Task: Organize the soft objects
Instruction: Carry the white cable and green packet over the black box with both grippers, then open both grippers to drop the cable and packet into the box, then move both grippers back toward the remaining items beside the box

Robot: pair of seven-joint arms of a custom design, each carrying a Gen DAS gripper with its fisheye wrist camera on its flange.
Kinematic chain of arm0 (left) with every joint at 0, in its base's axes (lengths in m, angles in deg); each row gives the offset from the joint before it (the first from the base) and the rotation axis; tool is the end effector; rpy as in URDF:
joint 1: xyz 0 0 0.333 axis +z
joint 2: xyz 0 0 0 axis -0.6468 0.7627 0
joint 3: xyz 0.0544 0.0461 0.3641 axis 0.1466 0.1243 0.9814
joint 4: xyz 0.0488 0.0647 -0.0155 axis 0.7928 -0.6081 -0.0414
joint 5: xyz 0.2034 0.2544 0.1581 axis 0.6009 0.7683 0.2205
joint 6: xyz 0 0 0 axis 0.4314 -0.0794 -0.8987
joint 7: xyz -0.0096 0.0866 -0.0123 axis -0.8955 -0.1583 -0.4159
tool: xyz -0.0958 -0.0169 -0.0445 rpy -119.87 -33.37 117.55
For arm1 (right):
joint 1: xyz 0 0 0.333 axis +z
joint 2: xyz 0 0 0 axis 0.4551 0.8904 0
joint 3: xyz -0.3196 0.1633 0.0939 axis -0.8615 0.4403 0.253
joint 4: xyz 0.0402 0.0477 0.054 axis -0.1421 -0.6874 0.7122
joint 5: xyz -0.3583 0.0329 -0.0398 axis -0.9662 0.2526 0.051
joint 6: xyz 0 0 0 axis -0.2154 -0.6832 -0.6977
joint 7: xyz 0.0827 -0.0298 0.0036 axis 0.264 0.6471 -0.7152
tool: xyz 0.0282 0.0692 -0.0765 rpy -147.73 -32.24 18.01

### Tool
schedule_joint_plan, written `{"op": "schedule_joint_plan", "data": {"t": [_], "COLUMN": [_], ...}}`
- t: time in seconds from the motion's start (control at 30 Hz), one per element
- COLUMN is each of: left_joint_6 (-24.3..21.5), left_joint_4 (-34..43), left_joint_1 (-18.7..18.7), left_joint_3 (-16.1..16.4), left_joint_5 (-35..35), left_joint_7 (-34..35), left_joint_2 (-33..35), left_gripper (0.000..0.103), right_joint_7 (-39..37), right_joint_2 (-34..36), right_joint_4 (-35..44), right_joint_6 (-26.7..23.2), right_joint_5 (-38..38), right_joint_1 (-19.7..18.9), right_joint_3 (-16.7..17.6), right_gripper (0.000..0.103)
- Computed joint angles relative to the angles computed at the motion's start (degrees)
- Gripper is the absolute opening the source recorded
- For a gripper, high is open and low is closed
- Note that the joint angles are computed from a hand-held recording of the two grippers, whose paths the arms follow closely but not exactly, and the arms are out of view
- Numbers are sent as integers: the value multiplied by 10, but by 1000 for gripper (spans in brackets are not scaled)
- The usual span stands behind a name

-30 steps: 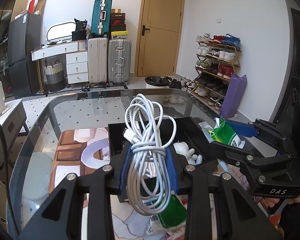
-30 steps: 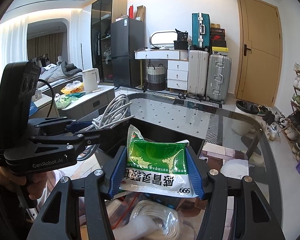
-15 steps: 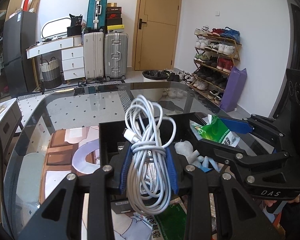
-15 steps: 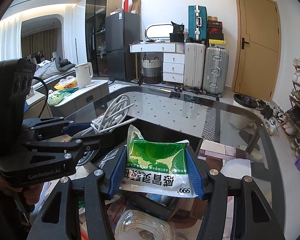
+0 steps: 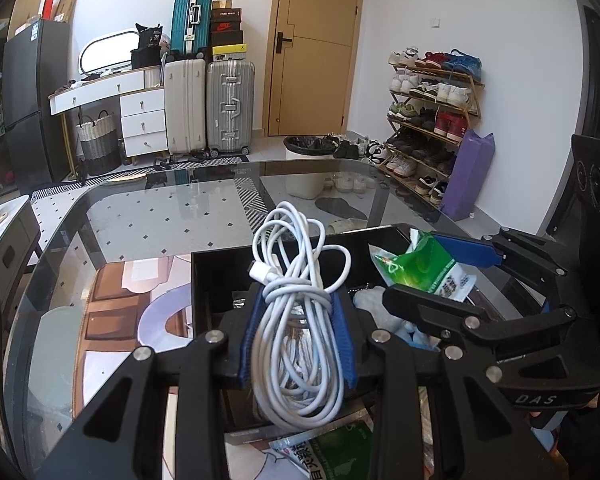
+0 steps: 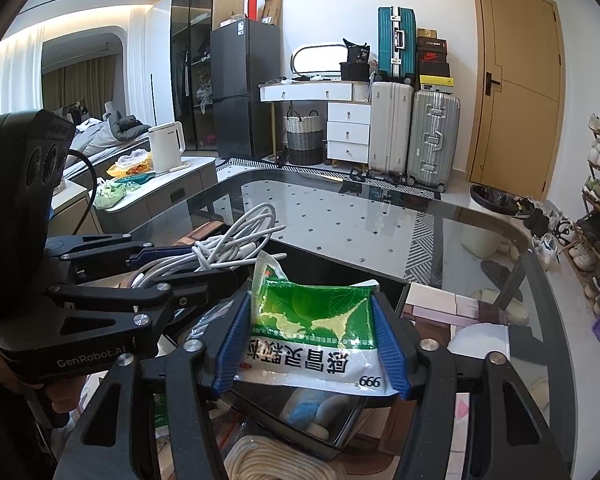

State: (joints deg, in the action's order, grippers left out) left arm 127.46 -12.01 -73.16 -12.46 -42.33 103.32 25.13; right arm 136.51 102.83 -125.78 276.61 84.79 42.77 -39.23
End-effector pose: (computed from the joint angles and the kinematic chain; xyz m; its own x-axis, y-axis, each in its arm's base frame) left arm 0.6388 -0.4426 0.5156 -0.3919 -0.9133 0.1108 -0.5656 0.1442 -0.8120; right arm 0.6291 0.2691 0.4463 0.4464 -0.8948 -0.0066 -0.4761 -0.2313 -0.8484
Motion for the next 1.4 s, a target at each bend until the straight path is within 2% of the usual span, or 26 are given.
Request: {"op": "schedule_joint_plan", "data": {"t": [0.1,0.13,0.17,0.23,0.3,0.33,0.37,0.47,0.57,0.77,0.87,1.03,1.17,1.4], "left_joint_6": [1,4,10,29,29,26,34,51,54,65,64,64,62,53], "left_joint_4": [-2,-5,-13,-27,-33,-36,-44,-66,-84,-122,-140,-164,-178,-202], "left_joint_1": [5,1,-3,-19,-24,-45,-57,-49,-69,-83,-90,-86,-87,-67], "left_joint_3": [-7,-3,5,29,35,64,82,71,99,117,124,115,113,88], "left_joint_5": [-3,-1,3,15,20,35,49,62,86,131,156,190,222,267], "left_joint_7": [9,7,1,-20,-23,-48,-67,-76,-104,-153,-178,-211,-247,-294], "left_joint_2": [0,-2,-7,-15,-20,-24,-28,-42,-53,-75,-86,-100,-110,-121], "left_gripper": [36,47,61,65,79,89,92,94,95,95,96,96,96,96], "right_joint_7": [0,0,2,3,7,8,9,12,18,22,15,14,25,43], "right_joint_2": [-5,-7,-11,-18,-25,-29,-34,-46,-59,-80,-88,-97,-104,-104], "right_joint_4": [-6,-9,-18,-32,-43,-49,-57,-79,-106,-149,-166,-189,-212,-232], "right_joint_6": [0,2,14,27,31,33,39,50,65,77,82,86,91,86], "right_joint_5": [5,6,13,19,19,23,31,42,49,53,67,72,59,37], "right_joint_1": [5,5,14,19,13,16,25,29,28,26,43,47,35,25], "right_joint_3": [-9,-9,-21,-29,-25,-29,-39,-46,-47,-46,-57,-53,-37,-24], "right_gripper": [70,79,83,91,95,99,100,102,102,102,102,102,102,102]}}
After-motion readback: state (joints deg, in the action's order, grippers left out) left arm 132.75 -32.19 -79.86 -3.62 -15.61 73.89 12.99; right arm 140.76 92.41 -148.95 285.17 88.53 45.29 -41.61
